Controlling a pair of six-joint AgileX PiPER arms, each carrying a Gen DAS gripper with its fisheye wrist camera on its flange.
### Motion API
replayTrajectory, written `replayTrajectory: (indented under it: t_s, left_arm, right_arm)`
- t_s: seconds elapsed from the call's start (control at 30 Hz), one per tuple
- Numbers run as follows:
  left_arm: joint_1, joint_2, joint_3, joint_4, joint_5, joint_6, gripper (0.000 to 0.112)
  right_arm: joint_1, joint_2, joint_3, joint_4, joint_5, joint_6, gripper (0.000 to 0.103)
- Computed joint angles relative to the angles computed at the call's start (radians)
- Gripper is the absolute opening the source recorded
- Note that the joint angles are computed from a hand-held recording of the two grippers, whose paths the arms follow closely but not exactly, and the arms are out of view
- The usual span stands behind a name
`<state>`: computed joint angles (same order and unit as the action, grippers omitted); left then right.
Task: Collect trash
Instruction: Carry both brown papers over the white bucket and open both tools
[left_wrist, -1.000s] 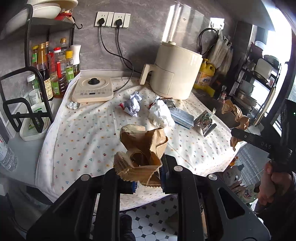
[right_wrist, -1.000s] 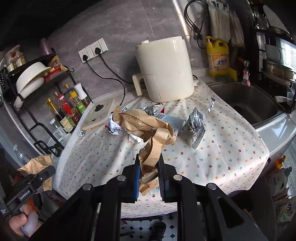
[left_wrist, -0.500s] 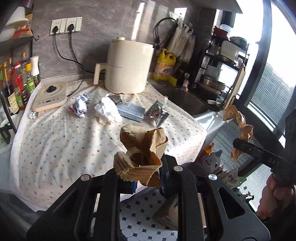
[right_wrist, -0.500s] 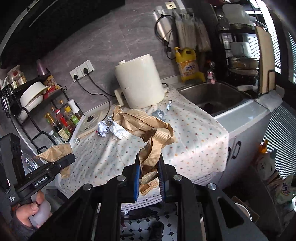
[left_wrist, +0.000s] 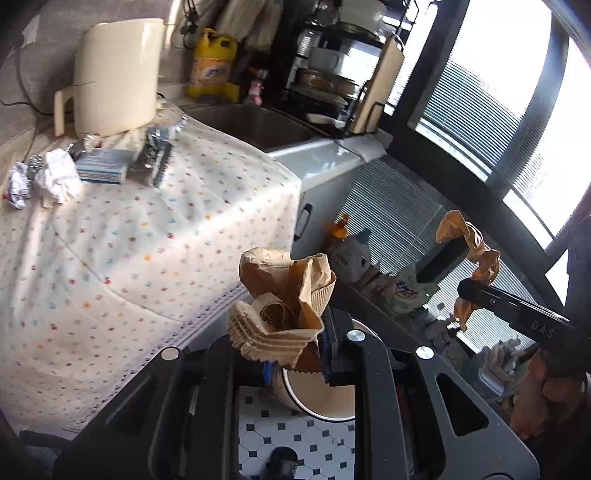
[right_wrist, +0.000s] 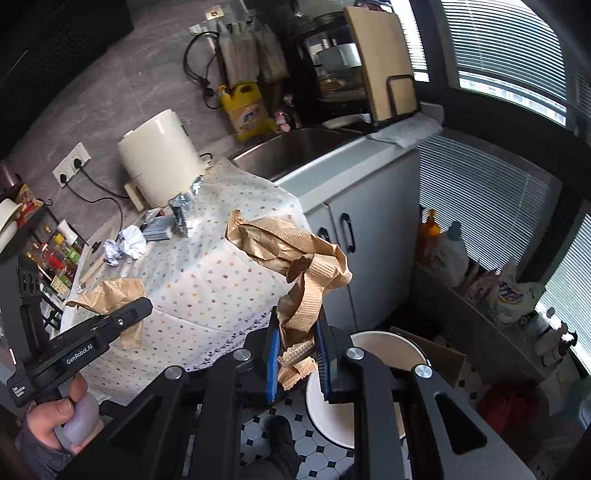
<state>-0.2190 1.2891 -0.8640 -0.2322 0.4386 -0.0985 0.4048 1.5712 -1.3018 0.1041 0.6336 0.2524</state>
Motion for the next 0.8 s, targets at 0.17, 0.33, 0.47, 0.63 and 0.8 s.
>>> replayTrajectory:
  t_s: [0.17,0.33,0.47,0.63,0.8]
  left_arm:
    - [-0.082,0.133,-0.052,-0.172,-0.028,0.175,0.019]
    - [-0.171,0.253,-0.136,-0.273,-0.024,0.279,0.019]
    - [-0.193,0.328,-0.19,-0.429,0.019,0.437,0.037]
    - [-0.207,0.375,-0.215,-0.497,0.031,0.5,0.076]
    - [-0.2,0.374,-0.228,-0.451,0.028,0.46,0.085]
  right_arm:
    - [-0.043,-0.084,0.107,-0.083,0.001,0.101,0.017]
    - [-0.075,-0.144,0.184,-0.146,0.012,0.188,0.017]
    - [-0.083,-0.186,0.234,-0.189,0.017,0.255,0.017]
    - [-0.088,-0.229,0.281,-0.22,0.022,0.308,0.017]
    - [-0.111,-0.243,0.314,-0.201,0.017,0.305,0.018]
